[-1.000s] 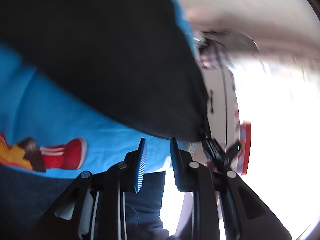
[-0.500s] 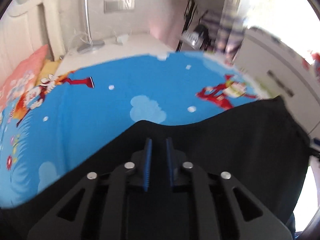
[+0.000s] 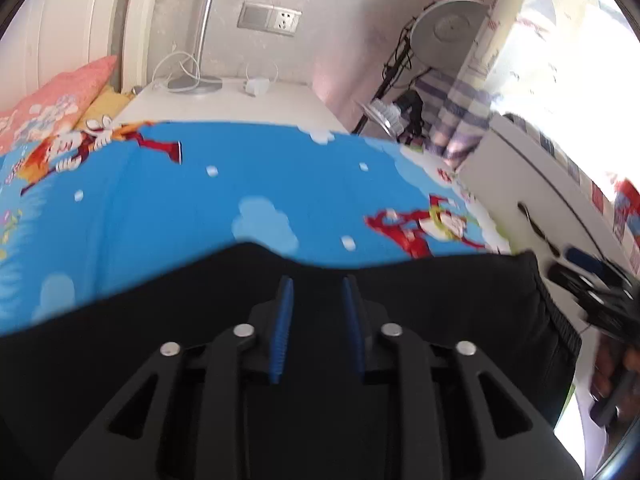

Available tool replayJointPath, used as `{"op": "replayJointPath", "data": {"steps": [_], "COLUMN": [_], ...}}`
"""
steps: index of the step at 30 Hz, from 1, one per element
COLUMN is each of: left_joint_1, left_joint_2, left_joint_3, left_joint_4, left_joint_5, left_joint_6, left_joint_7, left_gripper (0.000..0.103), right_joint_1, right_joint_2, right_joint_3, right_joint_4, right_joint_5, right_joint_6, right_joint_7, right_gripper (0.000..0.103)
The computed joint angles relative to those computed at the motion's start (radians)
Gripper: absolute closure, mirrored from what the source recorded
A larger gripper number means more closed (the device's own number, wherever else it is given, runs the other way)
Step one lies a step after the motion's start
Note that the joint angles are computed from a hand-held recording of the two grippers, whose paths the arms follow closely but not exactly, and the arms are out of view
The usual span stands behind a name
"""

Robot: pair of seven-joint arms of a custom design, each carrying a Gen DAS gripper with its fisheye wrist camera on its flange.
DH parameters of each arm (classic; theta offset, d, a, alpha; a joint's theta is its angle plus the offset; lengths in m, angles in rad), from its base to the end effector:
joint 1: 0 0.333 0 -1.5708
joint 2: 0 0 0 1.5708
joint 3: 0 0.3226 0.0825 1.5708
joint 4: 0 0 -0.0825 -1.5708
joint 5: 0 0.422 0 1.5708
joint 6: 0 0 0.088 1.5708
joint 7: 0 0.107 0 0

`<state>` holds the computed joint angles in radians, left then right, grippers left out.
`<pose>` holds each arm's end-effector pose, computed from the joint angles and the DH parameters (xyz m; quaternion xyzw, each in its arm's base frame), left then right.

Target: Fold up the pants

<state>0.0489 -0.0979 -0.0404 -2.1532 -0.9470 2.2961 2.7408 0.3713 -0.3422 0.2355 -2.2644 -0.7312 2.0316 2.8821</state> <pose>0.5778 -0.0131 0.4635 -0.4335 0.8131 -0.3871 0.0326 0.4277 0.2597 0.5117 -0.5117 0.7771 -0.3522 0.1013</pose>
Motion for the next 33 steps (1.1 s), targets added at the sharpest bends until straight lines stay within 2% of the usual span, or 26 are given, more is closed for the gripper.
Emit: {"op": "replayJointPath", "data": {"steps": [3, 6, 11, 15, 18, 19, 20, 21, 22, 23, 24, 25, 26, 27, 29, 30, 31, 32, 33], "left_joint_1": [0.009, 0.02, 0.063, 0.13, 0.187, 0.205, 0.223, 0.24, 0.248, 0.227, 0.24, 0.289, 0.372, 0.444, 0.511, 0.529, 0.54, 0.563, 0.594], "left_joint_2": [-0.018, -0.014, -0.01, 0.039, 0.095, 0.117, 0.152, 0.179, 0.211, 0.245, 0.277, 0.291, 0.298, 0.299, 0.284, 0.279, 0.282, 0.297, 0.314], "left_joint_3": [-0.002, 0.028, 0.053, 0.076, 0.093, 0.097, 0.107, 0.11, 0.117, 0.159, 0.179, 0.164, 0.117, 0.095, 0.091, 0.105, 0.126, 0.152, 0.161], "left_joint_4": [-0.051, -0.056, -0.049, 0.006, 0.058, 0.08, 0.113, 0.139, 0.162, 0.181, 0.221, 0.261, 0.312, 0.361, 0.37, 0.365, 0.369, 0.389, 0.411], "left_joint_5": [0.035, 0.023, 0.08, 0.148, 0.233, 0.262, 0.293, 0.301, 0.34, 0.423, 0.481, 0.468, 0.386, 0.241, 0.1, 0.09, 0.115, 0.132, 0.114], "left_joint_6": [-0.015, -0.047, 0.023, 0.082, 0.172, 0.196, 0.234, 0.266, 0.352, 0.478, 0.548, 0.563, 0.522, 0.447, 0.436, 0.426, 0.384, 0.294, 0.204], "left_joint_7": [-0.021, -0.052, -0.046, -0.036, -0.045, -0.048, -0.028, 0.014, 0.028, -0.027, -0.117, -0.175, -0.194, -0.16, -0.126, -0.143, -0.214, -0.331, -0.385], "left_gripper": [0.083, 0.085, 0.084, 0.082, 0.08, 0.074, 0.064, 0.059, 0.057, 0.057, 0.058, 0.059, 0.059, 0.059, 0.059, 0.059, 0.059, 0.059, 0.059], "right_joint_1": [-0.02, -0.018, -0.021, -0.017, -0.015, -0.015, -0.015, -0.014, -0.014, -0.013, -0.012, -0.012, -0.011, -0.01, -0.009, -0.008, -0.007, -0.006, -0.004], "right_joint_2": [0.03, -0.017, 0.01, 0.016, 0.016, 0.019, 0.022, 0.023, 0.027, 0.029, 0.029, 0.031, 0.032, 0.034, 0.037, 0.04, 0.047, 0.05, 0.051], "right_joint_3": [-0.027, -0.035, -0.011, -0.015, -0.016, -0.017, -0.017, -0.016, -0.016, -0.017, -0.017, -0.018, -0.017, -0.017, -0.015, -0.014, -0.011, -0.013, -0.014], "right_joint_4": [-0.02, -0.094, -0.068, -0.066, -0.067, -0.065, -0.063, -0.061, -0.058, -0.056, -0.056, -0.055, -0.054, -0.052, -0.049, -0.046, -0.038, -0.036, -0.035], "right_joint_5": [0.018, 0.043, 0.02, 0.009, 0.006, 0.004, 0.002, 0.001, -0.002, -0.004, -0.005, -0.007, -0.009, -0.011, -0.016, -0.019, -0.022, -0.021, -0.022], "right_joint_6": [-0.015, 0.047, -0.004, -0.005, -0.006, -0.006, -0.009, -0.014, -0.017, -0.019, -0.021, -0.021, -0.024, -0.027, -0.034, -0.039, -0.055, -0.057, -0.059], "right_joint_7": [0.001, 0.036, 0.052, 0.065, 0.07, 0.07, 0.07, 0.069, 0.068, 0.067, 0.068, 0.068, 0.069, 0.069, 0.074, 0.073, 0.076, 0.074, 0.075], "right_gripper": [0.027, 0.022, 0.018, 0.018, 0.018, 0.018, 0.018, 0.018, 0.018, 0.018, 0.018, 0.018, 0.018, 0.018, 0.018, 0.014, 0.014, 0.014, 0.014]}}
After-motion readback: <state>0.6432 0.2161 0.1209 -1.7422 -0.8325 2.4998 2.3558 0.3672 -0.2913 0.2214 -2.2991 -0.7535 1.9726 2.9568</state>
